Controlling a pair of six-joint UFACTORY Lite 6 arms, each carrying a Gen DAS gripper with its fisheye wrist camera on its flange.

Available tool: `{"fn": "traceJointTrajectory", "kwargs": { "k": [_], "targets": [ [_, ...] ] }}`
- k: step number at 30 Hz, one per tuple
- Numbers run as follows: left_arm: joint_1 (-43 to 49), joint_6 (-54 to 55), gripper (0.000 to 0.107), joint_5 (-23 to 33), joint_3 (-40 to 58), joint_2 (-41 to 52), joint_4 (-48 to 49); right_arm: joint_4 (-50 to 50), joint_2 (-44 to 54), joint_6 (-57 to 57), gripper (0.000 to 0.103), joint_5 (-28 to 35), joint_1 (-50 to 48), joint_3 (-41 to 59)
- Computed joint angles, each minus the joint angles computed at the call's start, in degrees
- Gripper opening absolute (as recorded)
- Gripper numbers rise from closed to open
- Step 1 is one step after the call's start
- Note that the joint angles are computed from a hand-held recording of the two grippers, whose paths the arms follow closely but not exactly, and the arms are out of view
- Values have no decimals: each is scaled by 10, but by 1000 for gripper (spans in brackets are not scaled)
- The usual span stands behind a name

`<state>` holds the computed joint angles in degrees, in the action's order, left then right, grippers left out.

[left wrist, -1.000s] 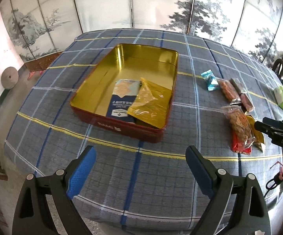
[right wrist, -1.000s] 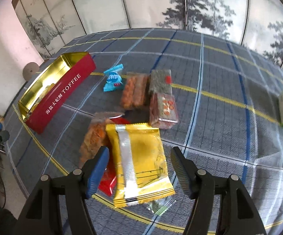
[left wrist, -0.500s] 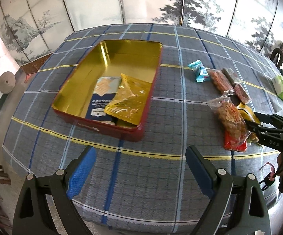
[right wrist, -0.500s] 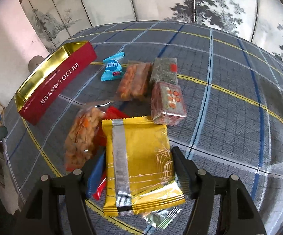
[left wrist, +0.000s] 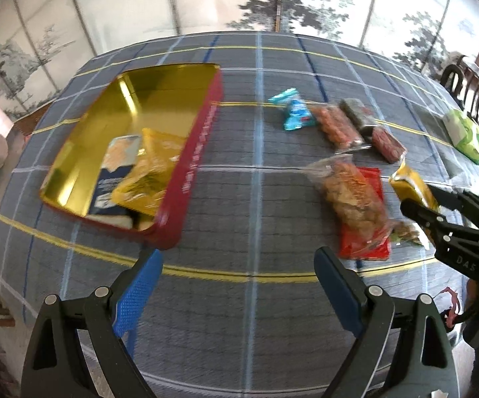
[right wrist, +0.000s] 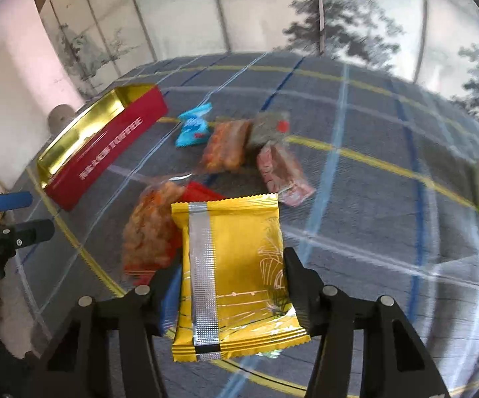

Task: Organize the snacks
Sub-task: 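Grasp the yellow silver-striped pastry packet with the right gripper, then grasp the red-labelled twist-snack bag with the left gripper while the right holds the yellow packet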

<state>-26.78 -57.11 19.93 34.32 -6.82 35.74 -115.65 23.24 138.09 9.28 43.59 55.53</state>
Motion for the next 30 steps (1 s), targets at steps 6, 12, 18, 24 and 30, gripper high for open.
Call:
{"fn": "traceJointTrajectory", "kwargs": {
  "k": [6, 12, 18, 24, 30],
  "targets": [
    [-9, 60, 91, -33, 46, 49, -75, 156, -23, -140, 56, 104, 1, -25],
    [-12, 116, 91, -54, 85, 83, -147, 206, 18, -167, 56, 187, -12, -8],
    [-12, 198, 91, -70, 134, 138, -250, 190, 49, -118, 56, 214, -40, -1],
    [-16, 244, 91, -72, 178, 195, -309, 132, 57, -39, 56, 180, -76, -11],
    [-16, 260, 90, -80, 207, 247, -343, 125, 57, -32, 56, 170, -78, -13]
  ]
}}
